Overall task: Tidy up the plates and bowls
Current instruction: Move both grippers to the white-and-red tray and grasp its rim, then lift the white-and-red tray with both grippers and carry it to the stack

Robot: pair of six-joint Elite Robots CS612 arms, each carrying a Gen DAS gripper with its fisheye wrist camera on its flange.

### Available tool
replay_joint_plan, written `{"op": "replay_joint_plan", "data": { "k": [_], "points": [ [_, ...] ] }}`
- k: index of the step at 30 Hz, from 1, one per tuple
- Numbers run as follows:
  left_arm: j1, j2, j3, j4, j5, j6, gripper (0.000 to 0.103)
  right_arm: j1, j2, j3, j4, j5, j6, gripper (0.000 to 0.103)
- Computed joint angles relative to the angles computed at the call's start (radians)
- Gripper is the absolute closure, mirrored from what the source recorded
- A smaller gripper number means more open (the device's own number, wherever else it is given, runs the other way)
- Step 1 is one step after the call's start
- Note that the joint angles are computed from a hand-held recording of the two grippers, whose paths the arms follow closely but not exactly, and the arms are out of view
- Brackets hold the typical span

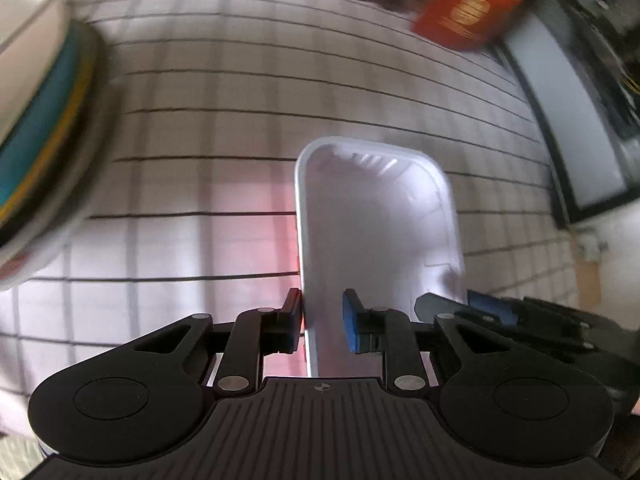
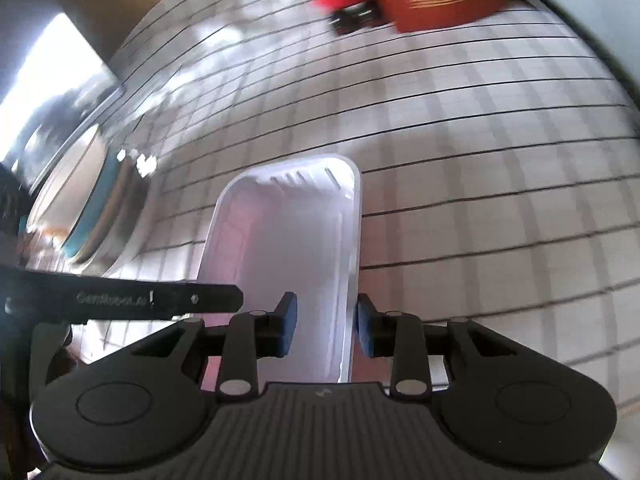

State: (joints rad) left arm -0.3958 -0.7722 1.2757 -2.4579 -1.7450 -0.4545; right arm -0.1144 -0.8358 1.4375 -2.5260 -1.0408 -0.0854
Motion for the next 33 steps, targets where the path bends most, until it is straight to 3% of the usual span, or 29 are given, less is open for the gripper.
{"op": "replay_joint_plan", "data": {
  "k": [8, 17, 22, 25, 28, 33],
  "points": [
    [0.038, 0.006, -0.007, 0.008, -0.086, -0.046, 0.084, 0.019, 0.017, -0.035, 0.011, -0.026, 0.023, 0.07],
    [0.037, -0.039, 0.037, 0.079, -0.051, 0.094, 0.085, 0.023, -0.012, 0.002, 0.059, 0.013, -0.009, 0.07],
    [0.044, -0.036, 0.044, 0.062, -0.047, 0.047, 0.085, 0.034, -0.011, 0.004, 0.072, -0.004, 0.01, 0.07],
    [0.043, -0.048, 0.055, 0.072, -0.003, 0.046, 0.085, 0.035, -0.013, 0.005, 0.084, 0.042, -0.006, 0.07],
    [0.059, -0.057, 0.079, 0.056, -0.029, 0.008, 0.085, 0.037, -0.014, 0.006, 0.092, 0.062, -0.036, 0.07],
    [0.067, -0.055, 0.094, 0.006, -0.036, -0.037, 0.088, 0.045, -0.003, -0.006, 0.078, 0.026, -0.007, 0.07]
  ]
}}
